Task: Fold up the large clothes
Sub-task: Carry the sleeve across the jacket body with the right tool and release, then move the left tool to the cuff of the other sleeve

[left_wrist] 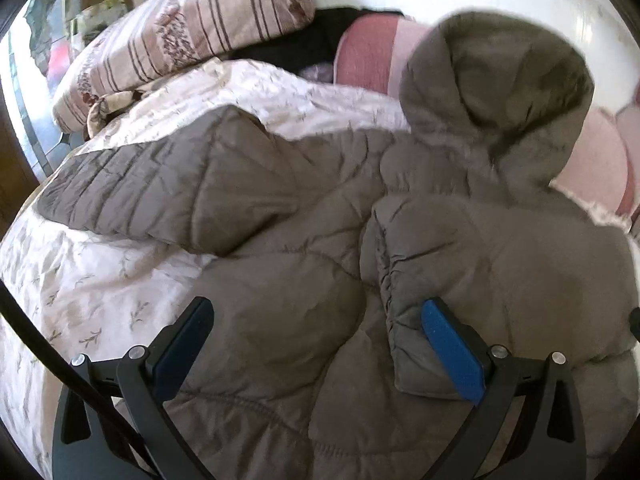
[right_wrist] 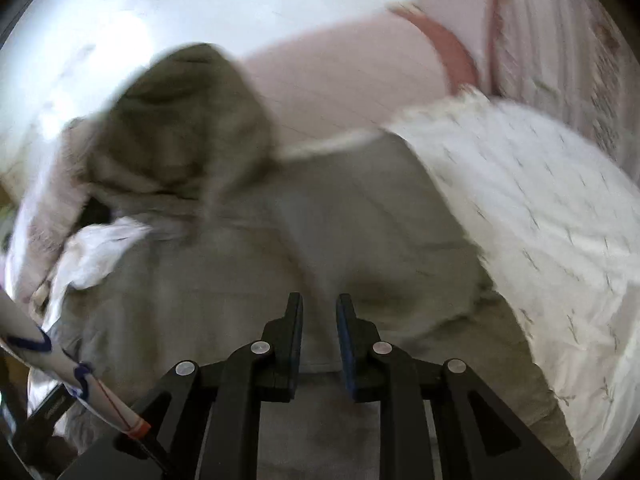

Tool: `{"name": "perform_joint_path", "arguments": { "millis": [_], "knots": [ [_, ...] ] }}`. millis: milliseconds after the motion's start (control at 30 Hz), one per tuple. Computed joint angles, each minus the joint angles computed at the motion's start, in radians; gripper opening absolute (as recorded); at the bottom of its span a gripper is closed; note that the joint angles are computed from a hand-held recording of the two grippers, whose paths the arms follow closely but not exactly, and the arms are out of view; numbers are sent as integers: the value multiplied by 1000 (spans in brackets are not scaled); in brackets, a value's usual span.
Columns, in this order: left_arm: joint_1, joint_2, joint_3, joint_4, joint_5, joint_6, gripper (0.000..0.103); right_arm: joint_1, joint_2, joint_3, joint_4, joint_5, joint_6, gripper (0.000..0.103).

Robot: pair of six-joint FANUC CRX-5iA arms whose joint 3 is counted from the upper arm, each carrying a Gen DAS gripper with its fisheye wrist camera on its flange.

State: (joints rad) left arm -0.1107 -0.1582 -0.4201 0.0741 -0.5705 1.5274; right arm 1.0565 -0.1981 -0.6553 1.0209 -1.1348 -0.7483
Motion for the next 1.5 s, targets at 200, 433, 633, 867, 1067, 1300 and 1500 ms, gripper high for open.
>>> {"name": "perform_joint_path", "arguments": {
  "millis": [200, 433, 633, 867, 1067, 1300, 1500],
  "knots": [
    [10, -12, -14, 29, 4, -39, 103, -16, 91, 65, 50, 141, 107, 20],
    [-16, 38, 40, -56, -58, 16, 103, -42, 138, 100, -89, 212, 218, 20],
    [-10, -3, 10, -46, -9, 14, 103, -25, 114, 81, -20, 214, 164, 20],
    [12, -20, 4, -34, 1, 34, 103, -14, 150, 115, -27, 224, 228, 23],
    [24, -14, 9, -21, -10, 29, 103, -20, 181, 150, -103, 226, 296, 30],
    [63, -25, 6, 9, -3, 16, 103, -4, 133, 102, -2, 178, 189, 30],
    [123, -27, 19, 30, -3, -1, 103, -1, 97, 87, -67, 109, 141, 33]
  ]
}}
